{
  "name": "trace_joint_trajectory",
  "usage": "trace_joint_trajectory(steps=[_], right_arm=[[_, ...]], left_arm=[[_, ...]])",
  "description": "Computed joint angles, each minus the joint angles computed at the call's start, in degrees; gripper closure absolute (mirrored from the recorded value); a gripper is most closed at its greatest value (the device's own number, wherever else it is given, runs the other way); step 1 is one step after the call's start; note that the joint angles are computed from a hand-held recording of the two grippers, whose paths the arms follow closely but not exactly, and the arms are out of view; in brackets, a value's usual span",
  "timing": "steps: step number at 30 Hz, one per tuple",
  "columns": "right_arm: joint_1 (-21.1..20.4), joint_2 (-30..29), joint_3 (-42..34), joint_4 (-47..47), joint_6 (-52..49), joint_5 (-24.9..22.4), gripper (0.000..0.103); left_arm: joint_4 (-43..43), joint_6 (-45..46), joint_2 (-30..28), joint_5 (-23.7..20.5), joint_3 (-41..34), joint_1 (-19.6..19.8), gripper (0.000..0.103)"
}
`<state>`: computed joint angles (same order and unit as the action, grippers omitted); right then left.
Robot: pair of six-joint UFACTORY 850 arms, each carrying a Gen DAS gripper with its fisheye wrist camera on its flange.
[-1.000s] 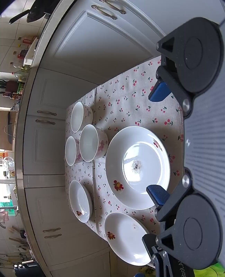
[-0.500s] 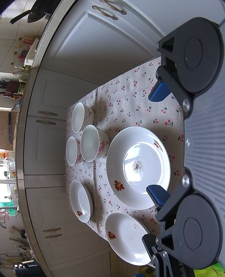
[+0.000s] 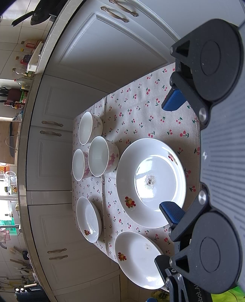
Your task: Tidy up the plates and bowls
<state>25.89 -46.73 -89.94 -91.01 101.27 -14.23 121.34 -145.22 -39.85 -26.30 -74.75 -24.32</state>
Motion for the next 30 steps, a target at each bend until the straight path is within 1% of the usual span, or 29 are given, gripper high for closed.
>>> trace_joint_trajectory(steps=[30], right_arm=[[0.04,0.05,0.00,-0.41,0.34,-0.19,0.000]], left_arm=[[1.54,-1.69,0.17,0.14,0.24,0.16,0.001]])
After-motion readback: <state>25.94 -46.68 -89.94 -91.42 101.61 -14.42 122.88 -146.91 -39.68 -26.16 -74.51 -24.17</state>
